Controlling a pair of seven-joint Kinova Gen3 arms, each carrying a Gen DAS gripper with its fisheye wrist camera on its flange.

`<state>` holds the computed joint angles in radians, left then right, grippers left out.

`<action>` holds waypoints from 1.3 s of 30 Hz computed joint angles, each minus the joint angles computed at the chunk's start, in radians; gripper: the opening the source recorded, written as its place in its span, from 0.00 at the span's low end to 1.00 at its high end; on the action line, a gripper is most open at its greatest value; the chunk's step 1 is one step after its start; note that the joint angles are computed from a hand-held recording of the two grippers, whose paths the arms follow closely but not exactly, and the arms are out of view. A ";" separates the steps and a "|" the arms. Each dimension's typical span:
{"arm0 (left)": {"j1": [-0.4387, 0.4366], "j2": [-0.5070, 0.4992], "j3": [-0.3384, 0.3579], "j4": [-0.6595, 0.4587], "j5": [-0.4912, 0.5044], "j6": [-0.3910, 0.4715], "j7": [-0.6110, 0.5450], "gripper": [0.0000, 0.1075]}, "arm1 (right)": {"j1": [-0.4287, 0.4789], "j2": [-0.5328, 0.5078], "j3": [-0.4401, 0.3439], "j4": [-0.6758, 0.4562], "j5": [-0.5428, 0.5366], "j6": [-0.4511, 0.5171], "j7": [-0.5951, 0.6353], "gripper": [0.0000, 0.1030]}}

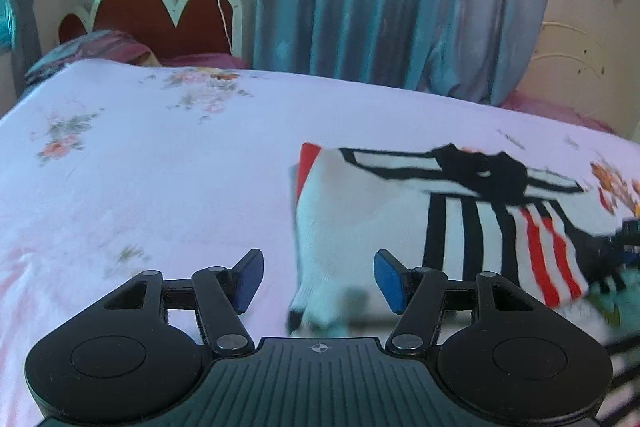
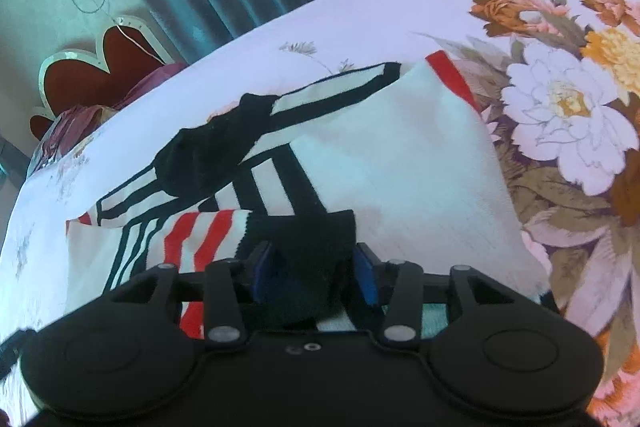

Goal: Fold small clothes

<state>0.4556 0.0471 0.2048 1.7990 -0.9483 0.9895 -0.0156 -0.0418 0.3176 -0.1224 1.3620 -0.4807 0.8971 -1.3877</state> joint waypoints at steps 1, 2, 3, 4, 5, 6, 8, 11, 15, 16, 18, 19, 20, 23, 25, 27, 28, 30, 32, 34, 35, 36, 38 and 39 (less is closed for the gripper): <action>-0.018 0.016 -0.014 -0.013 0.014 -0.027 -0.011 0.56 | -0.003 0.006 -0.001 -0.007 0.001 -0.001 -0.001 0.40; -0.037 0.034 -0.030 -0.027 0.031 -0.058 -0.024 0.56 | -0.007 0.008 -0.001 -0.011 0.006 -0.005 0.001 0.38; -0.052 0.056 -0.046 -0.041 0.044 -0.080 -0.029 0.56 | -0.014 0.009 -0.001 -0.014 0.016 -0.013 0.001 0.33; -0.064 0.078 -0.062 -0.055 0.057 -0.103 -0.040 0.56 | -0.017 0.010 -0.002 -0.017 0.021 -0.015 0.005 0.26; -0.071 0.097 -0.075 -0.067 0.068 -0.120 -0.049 0.56 | -0.019 0.012 -0.005 -0.024 0.028 -0.013 0.015 0.25; -0.072 0.120 -0.091 -0.083 0.071 -0.126 -0.050 0.56 | -0.023 0.010 -0.006 -0.024 0.036 -0.019 0.025 0.20; -0.064 0.164 -0.119 -0.111 0.079 -0.127 -0.039 0.56 | -0.027 -0.005 -0.015 -0.007 0.055 -0.051 0.057 0.18; -0.063 0.207 -0.162 -0.139 0.105 -0.141 -0.032 0.56 | -0.071 -0.055 0.026 0.051 0.116 -0.127 0.053 0.16; -0.041 0.235 -0.199 -0.167 0.105 -0.131 -0.040 0.56 | -0.050 -0.026 0.020 0.034 0.137 -0.084 0.018 0.17; -0.046 0.236 -0.192 -0.169 0.096 -0.128 -0.032 0.56 | -0.048 -0.030 0.018 0.033 0.137 -0.087 0.022 0.22; -0.007 0.233 -0.234 -0.169 0.076 -0.126 0.012 0.56 | -0.062 -0.053 0.027 0.050 0.166 -0.132 0.006 0.23; 0.002 0.235 -0.245 -0.173 0.066 -0.118 0.016 0.56 | -0.062 -0.065 0.025 0.062 0.165 -0.164 0.007 0.26; -0.008 0.243 -0.242 -0.183 0.065 -0.113 0.004 0.56 | -0.058 -0.071 0.019 0.066 0.157 -0.182 0.016 0.27; -0.059 0.274 -0.232 -0.225 0.116 -0.114 -0.053 0.56 | -0.051 -0.059 -0.010 0.045 0.123 -0.184 0.075 0.29; -0.063 0.282 -0.250 -0.229 0.127 -0.123 -0.041 0.56 | -0.052 -0.034 -0.027 0.015 0.103 -0.142 0.117 0.29; -0.060 0.293 -0.257 -0.242 0.127 -0.116 -0.053 0.56 | -0.067 -0.007 -0.034 -0.011 0.120 -0.096 0.140 0.26; -0.059 0.293 -0.259 -0.243 0.130 -0.115 -0.057 0.56 | -0.097 0.002 -0.011 -0.017 0.144 -0.083 0.131 0.26; -0.055 0.284 -0.262 -0.246 0.143 -0.106 -0.056 0.56 | -0.103 0.017 -0.011 -0.014 0.166 -0.091 0.118 0.26; -0.030 0.266 -0.261 -0.236 0.121 -0.081 -0.047 0.56 | -0.098 0.017 -0.009 -0.027 0.164 -0.075 0.114 0.26; 0.001 0.232 -0.250 -0.199 0.071 -0.077 -0.029 0.56 | -0.076 -0.004 -0.022 -0.007 0.133 -0.086 0.140 0.32; 0.014 0.216 -0.239 -0.184 0.049 -0.070 -0.022 0.56 | -0.065 -0.013 -0.027 -0.001 0.114 -0.086 0.157 0.32; 0.031 0.199 -0.226 -0.167 0.024 -0.062 -0.006 0.56 | -0.059 -0.018 -0.030 0.004 0.101 -0.085 0.171 0.32; 0.052 0.169 -0.190 -0.138 -0.007 -0.056 0.012 0.56 | -0.053 -0.030 -0.036 0.017 0.077 -0.085 0.199 0.32; 0.062 0.160 -0.172 -0.131 -0.016 -0.048 0.018 0.56 | -0.057 -0.031 -0.036 0.014 0.073 -0.077 0.208 0.33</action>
<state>0.5172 0.2076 0.0332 1.6676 -0.9647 0.9419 0.0027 -0.0984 0.2864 -0.1584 1.3755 -0.4074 0.8201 -1.1800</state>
